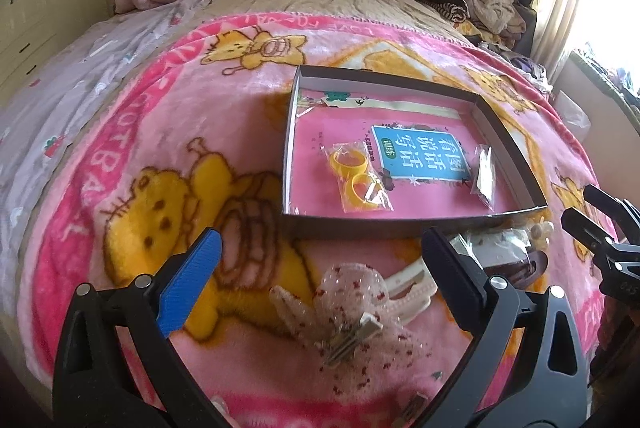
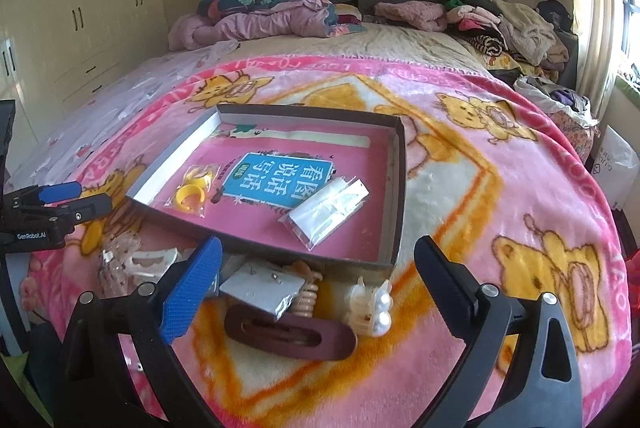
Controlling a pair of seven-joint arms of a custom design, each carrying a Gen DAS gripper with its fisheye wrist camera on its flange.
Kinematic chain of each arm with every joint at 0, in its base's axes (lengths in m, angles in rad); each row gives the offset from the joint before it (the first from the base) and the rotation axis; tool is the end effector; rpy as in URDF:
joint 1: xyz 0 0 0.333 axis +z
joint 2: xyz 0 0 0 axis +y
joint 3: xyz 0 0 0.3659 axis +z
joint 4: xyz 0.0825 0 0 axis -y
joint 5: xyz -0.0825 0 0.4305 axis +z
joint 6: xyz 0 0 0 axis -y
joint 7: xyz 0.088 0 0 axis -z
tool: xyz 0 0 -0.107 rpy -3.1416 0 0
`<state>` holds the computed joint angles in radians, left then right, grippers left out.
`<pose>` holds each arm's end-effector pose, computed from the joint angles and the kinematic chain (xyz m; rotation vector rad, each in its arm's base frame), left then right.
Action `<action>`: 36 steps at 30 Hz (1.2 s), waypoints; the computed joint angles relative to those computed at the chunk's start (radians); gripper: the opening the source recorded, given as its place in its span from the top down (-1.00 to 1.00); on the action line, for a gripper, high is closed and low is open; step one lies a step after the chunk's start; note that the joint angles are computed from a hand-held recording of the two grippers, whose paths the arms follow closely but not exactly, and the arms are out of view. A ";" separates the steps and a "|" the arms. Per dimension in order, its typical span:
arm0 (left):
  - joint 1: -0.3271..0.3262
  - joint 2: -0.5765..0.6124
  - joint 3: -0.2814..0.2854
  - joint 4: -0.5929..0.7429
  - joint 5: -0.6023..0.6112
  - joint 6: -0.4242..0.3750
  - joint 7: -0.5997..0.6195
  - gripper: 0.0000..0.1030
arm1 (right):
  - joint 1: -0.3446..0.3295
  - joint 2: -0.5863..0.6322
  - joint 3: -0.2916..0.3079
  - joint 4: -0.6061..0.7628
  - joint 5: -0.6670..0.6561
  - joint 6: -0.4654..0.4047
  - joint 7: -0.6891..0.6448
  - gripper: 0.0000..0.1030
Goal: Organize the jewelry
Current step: 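Open and lift both tools away from the gray box, then grasp the pink lace bow clip with left tool while right tool approaches the brown oval clip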
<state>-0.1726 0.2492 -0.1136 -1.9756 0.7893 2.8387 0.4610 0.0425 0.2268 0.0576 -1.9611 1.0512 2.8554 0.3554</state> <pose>0.6493 -0.2245 0.4239 -1.9491 1.6775 -0.7262 0.6825 0.0189 0.4370 -1.9562 1.3225 -0.5352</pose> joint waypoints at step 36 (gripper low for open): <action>0.020 -0.149 -0.028 -0.216 0.125 0.000 -0.183 -0.78 | 0.055 -0.130 -0.031 -0.181 0.075 -0.039 -0.130 -0.83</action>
<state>-0.1528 0.1006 -0.1419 -2.1911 0.9140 2.8384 0.2782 0.0973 0.0972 0.0265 -2.1422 1.1262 2.8162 0.2257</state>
